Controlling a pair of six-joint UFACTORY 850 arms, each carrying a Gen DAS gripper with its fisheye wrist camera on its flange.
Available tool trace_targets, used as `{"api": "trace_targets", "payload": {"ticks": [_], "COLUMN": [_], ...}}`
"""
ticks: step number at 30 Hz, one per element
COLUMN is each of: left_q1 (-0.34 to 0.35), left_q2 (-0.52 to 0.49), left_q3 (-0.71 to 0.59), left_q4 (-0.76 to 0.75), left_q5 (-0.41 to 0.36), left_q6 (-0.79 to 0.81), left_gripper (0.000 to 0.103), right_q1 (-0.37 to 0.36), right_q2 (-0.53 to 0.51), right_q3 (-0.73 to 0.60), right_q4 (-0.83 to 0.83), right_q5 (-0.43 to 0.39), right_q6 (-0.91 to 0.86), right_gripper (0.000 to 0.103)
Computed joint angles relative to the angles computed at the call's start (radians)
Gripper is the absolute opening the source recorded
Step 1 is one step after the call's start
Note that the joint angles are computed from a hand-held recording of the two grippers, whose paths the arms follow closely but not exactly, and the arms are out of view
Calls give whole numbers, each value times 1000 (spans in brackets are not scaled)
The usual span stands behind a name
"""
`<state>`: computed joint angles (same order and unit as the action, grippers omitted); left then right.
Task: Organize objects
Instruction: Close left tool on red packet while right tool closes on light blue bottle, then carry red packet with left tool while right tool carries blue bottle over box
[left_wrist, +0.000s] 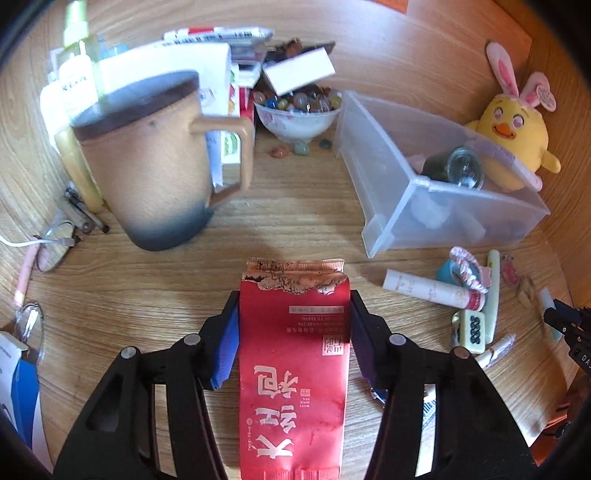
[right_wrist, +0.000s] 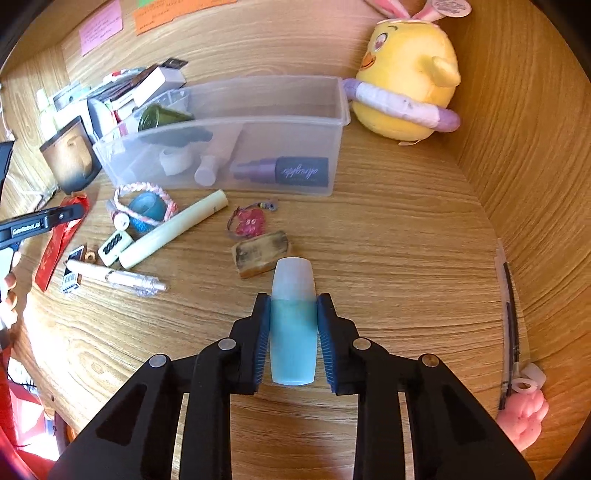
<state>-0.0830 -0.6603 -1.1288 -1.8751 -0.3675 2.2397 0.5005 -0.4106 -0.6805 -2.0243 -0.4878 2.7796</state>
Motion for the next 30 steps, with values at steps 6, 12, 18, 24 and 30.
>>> {"api": "trace_targets", "payload": {"ticks": [6, 12, 18, 24, 30], "left_q1": [6, 3, -6, -29, -61], "left_q2": [62, 123, 165, 183, 200], "left_q3": [54, 104, 135, 140, 136], "left_q4": [-118, -166, -157, -151, -174], "left_q5": [-54, -115, -169, -210, -234], "left_q6": [112, 172, 159, 136, 136], "left_gripper": [54, 54, 54, 54, 54], "right_q1": [5, 6, -4, -26, -56], "right_q2": [39, 73, 91, 98, 92], "right_q3": [20, 30, 31, 23, -9], "right_q4": [6, -13, -74, -166, -231], "right_q5": [-38, -72, -99, -101, -114], "right_q6": [-3, 17, 64, 113, 127], "right_gripper": [23, 23, 23, 23, 23]}}
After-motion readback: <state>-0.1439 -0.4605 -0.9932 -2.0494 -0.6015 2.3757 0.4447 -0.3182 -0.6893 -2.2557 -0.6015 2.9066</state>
